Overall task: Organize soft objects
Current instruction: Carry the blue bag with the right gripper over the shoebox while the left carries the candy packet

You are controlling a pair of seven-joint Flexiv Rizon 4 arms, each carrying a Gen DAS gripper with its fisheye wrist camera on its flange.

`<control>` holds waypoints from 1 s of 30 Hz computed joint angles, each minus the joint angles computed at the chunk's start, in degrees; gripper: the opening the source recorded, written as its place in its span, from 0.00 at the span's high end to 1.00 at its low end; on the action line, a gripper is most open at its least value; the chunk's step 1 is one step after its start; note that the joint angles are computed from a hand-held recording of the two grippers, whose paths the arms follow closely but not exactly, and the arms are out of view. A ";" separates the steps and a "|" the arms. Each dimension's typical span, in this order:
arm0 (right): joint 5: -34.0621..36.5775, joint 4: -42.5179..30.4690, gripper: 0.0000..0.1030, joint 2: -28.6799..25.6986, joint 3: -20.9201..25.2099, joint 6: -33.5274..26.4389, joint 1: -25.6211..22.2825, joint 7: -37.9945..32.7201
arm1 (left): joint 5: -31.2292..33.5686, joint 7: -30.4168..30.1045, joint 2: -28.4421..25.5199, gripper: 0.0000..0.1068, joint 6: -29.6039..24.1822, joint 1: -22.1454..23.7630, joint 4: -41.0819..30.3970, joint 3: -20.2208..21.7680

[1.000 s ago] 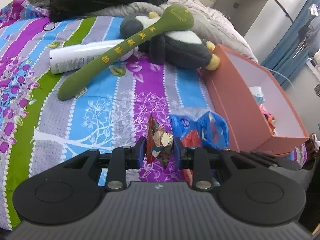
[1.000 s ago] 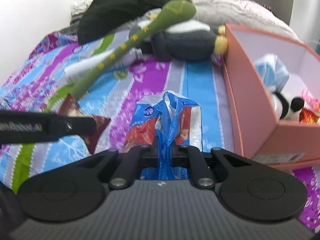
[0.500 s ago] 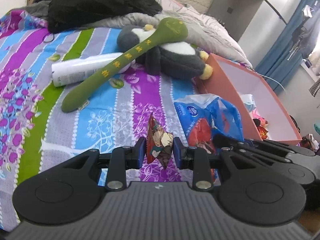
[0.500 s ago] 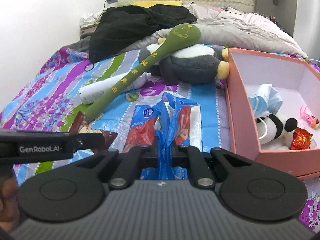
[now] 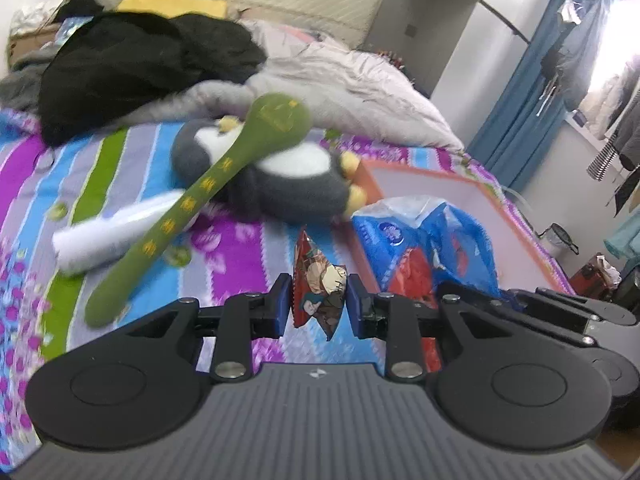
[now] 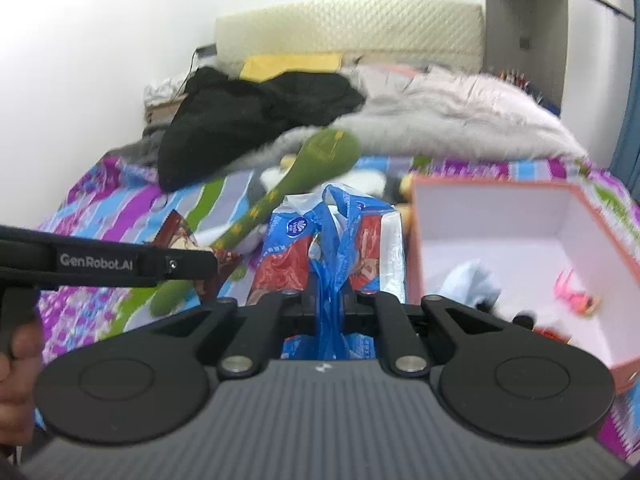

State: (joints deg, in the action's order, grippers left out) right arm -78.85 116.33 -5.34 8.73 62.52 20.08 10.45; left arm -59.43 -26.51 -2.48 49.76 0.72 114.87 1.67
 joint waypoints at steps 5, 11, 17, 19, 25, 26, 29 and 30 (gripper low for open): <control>-1.88 -0.46 0.89 2.14 -0.70 -0.60 -1.76 -0.83 | 0.12 -1.50 -1.18 0.68 -1.03 -0.87 -4.00 -1.47; -2.79 0.11 0.89 5.66 -0.72 -1.77 -5.17 -0.34 | 1.86 -3.85 -3.03 0.68 -4.09 -2.06 -9.04 -3.11; 0.78 1.02 0.89 8.28 -0.57 -2.50 -8.46 -3.45 | 4.57 -5.06 -5.02 0.68 -4.97 -4.04 -13.34 -5.18; 3.67 1.50 0.89 8.81 -0.25 -3.60 -9.10 -5.15 | 6.19 -6.53 -6.16 0.68 -6.23 -4.54 -15.32 -5.83; 16.05 2.87 0.89 9.00 -0.39 -6.57 -11.08 -12.79 | 14.48 -13.14 -12.19 0.68 -10.11 -6.25 -22.88 -8.01; 18.10 3.04 0.89 8.76 -0.55 -7.07 -11.31 -13.97 | 16.20 -13.97 -13.10 0.68 -10.26 -6.60 -23.86 -8.27; 22.81 3.43 0.89 7.88 -0.89 -7.57 -11.74 -16.52 | 21.76 -16.92 -16.16 0.68 -10.67 -7.83 -27.04 -8.94; 24.88 3.70 0.89 7.46 -1.09 -7.01 -11.87 -17.40 | 23.61 -18.08 -17.21 0.68 -11.33 -8.21 -28.27 -9.09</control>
